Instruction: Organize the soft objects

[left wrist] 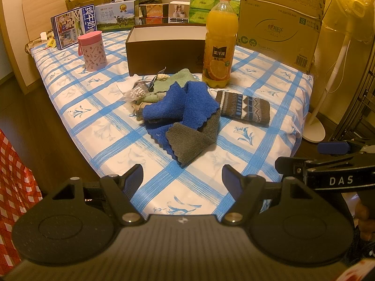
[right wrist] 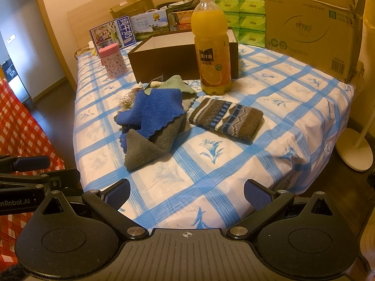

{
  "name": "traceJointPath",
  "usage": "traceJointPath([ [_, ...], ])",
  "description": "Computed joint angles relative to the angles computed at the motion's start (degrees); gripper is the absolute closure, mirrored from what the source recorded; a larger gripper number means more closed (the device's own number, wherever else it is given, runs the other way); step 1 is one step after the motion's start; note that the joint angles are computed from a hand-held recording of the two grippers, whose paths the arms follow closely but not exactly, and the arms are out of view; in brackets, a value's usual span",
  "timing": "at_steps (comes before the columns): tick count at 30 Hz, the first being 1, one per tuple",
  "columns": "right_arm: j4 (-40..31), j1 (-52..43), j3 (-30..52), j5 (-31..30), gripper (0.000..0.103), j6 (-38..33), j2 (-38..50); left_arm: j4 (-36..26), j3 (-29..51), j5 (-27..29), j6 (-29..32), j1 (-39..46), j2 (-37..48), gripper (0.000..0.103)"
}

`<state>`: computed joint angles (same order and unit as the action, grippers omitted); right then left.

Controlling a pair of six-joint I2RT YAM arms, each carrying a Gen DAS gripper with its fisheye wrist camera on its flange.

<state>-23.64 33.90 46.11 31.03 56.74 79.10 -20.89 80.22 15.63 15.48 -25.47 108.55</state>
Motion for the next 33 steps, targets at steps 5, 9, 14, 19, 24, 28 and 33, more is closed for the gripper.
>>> traceJointPath([
  [5, -0.01, 0.0, 0.05, 0.04, 0.0, -0.03, 0.03, -0.03, 0.03, 0.0, -0.01, 0.01, 0.0, 0.031],
  [9, 0.06, -0.02, 0.01, 0.03, 0.0, -0.09, 0.01, -0.05, 0.05, 0.03, 0.03, 0.01, 0.03, 0.031],
  [14, 0.04, -0.06, 0.06, 0.04, 0.0, -0.07, 0.05, 0.07, -0.01, 0.04, -0.01, 0.02, -0.02, 0.031],
  [19, 0.08, -0.04, 0.05, 0.07, 0.0, -0.1, 0.05, -0.16, -0.1, -0.06, -0.11, -0.1, -0.35, 0.031],
  [24, 0.02, -0.05, 0.1, 0.08, 0.0, -0.1, 0.06, -0.42, 0.06, 0.0, 0.0, -0.01, -0.36, 0.031],
  [28, 0.1, -0.04, 0.07, 0.1, 0.0, -0.14, 0.06, -0.41, 0.08, 0.0, -0.01, 0.01, -0.36, 0.031],
  [33, 0.18, -0.06, -0.01, 0.11, 0.0, -0.15, 0.03, -0.49, 0.12, 0.02, 0.01, 0.02, -0.37, 0.031],
])
